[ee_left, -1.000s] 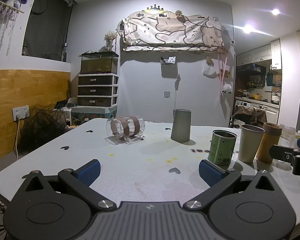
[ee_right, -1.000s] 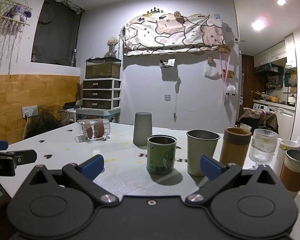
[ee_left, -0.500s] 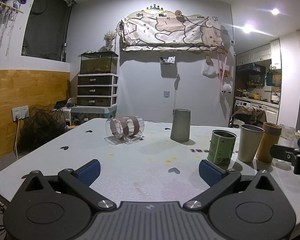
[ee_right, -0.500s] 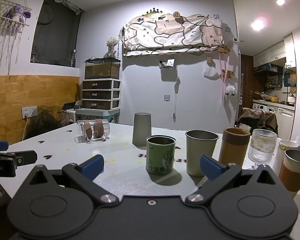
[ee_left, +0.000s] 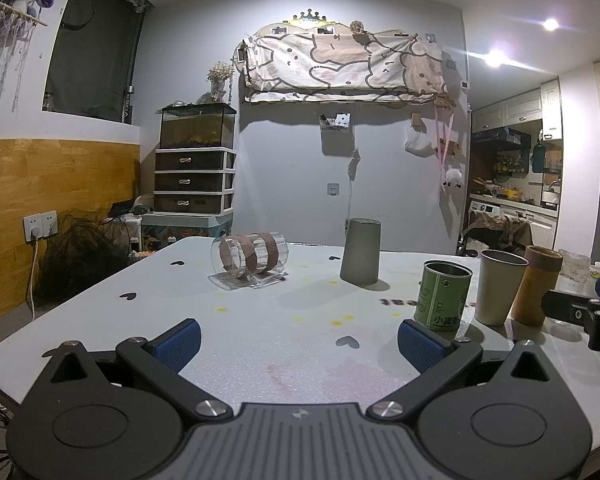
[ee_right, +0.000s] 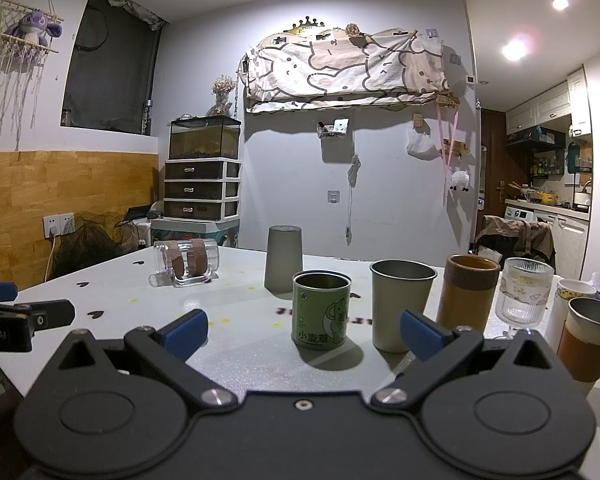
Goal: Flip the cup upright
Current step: 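Move the left tool to the upside-down dark gray cup and close around it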
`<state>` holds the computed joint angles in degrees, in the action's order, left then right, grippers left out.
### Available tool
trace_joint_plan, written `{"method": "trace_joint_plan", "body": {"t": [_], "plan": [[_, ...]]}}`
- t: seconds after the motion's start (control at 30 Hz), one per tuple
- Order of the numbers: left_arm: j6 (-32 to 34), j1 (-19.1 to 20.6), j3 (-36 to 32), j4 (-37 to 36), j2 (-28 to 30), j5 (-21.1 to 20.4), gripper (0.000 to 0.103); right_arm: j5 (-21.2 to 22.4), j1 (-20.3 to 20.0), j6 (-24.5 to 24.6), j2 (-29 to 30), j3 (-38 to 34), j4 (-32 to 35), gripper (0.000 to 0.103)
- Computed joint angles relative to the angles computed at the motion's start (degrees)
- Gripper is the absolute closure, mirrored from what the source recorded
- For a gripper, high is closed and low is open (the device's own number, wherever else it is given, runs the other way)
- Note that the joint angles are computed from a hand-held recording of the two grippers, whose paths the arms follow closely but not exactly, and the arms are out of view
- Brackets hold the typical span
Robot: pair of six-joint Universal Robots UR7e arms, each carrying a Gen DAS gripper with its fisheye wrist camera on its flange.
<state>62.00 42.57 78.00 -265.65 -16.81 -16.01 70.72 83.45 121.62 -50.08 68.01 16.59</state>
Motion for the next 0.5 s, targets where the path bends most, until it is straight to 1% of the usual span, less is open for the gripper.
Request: {"method": "trace_joint_plan", "body": {"t": [0.13, 0.3, 0.37, 0.43, 0.47, 0.5], "plan": [[-0.54, -0.09, 0.83, -0.01, -0.37, -0.91, 0.000, -0.39, -0.37, -0.20, -0.22, 0.52, -0.19, 0.000], [-1.82, 0.70, -0.15, 3.85, -0.44, -2.95, 0.000, -0.74, -0.22, -0.04, -0.43, 0.51, -0.11, 0.000], [0.00, 1.63, -2.88, 5.88, -0.14, -4.31, 0.000, -1.34, -0.41, -0.08, -0.46, 0.57, 0.02, 0.000], [1.85, 2.82, -6.29, 7.81, 0.55, -6.02, 0.000, -2.17, -1.05, -0.20, -1.96, 1.23, 1.11, 0.000], [1.98, 3.46, -7.97, 9.17, 0.92, -6.73, 0.000, -2.55, -1.34, -0.19, -2.41, 1.24, 1.68, 0.000], [-0.08, 4.27, -9.45, 12.38, 1.10, -7.55, 0.000, -2.68, -1.43, -0.05, -2.38, 1.13, 1.84, 0.000]]}}
